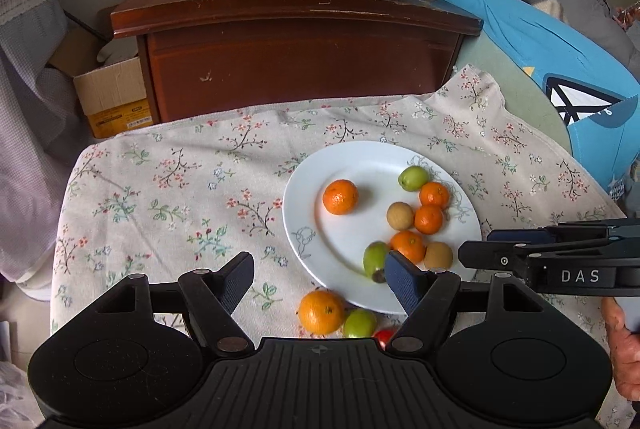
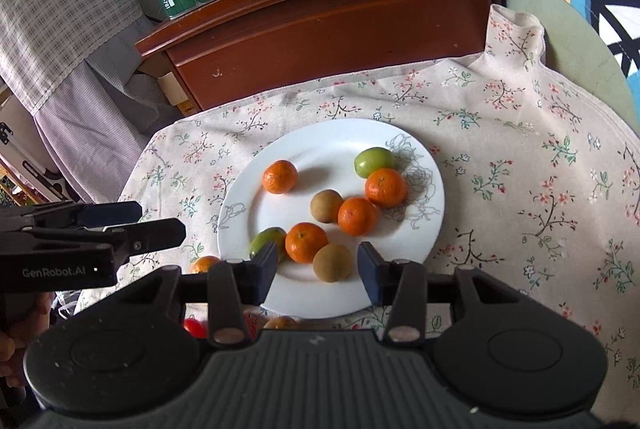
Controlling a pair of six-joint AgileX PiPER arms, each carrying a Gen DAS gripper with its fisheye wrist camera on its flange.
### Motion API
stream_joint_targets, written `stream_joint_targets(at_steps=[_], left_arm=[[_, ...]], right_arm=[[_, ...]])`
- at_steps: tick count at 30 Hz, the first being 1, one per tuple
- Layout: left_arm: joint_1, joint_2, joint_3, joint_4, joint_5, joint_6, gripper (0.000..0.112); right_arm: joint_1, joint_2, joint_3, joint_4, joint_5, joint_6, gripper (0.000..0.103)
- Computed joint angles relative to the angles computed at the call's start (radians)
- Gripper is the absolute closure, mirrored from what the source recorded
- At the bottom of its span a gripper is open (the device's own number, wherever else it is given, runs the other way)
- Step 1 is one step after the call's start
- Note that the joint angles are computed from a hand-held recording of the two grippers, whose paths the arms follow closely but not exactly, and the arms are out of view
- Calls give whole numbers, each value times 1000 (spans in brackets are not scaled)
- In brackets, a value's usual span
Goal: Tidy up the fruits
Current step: 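Move both open tools back over the remaining fruits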
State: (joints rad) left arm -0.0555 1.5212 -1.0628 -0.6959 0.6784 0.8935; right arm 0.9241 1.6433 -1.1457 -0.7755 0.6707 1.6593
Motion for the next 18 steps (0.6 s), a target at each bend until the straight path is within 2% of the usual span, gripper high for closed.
stream_joint_targets(at_steps=[10,18], left_arm=[[6,-131,164,51,-5,8,40],[-10,-182,262,-15,3,146,40]], right_arm=[[70,-7,16,60,14,-13,58],[57,15,21,117,-39,-82,58]])
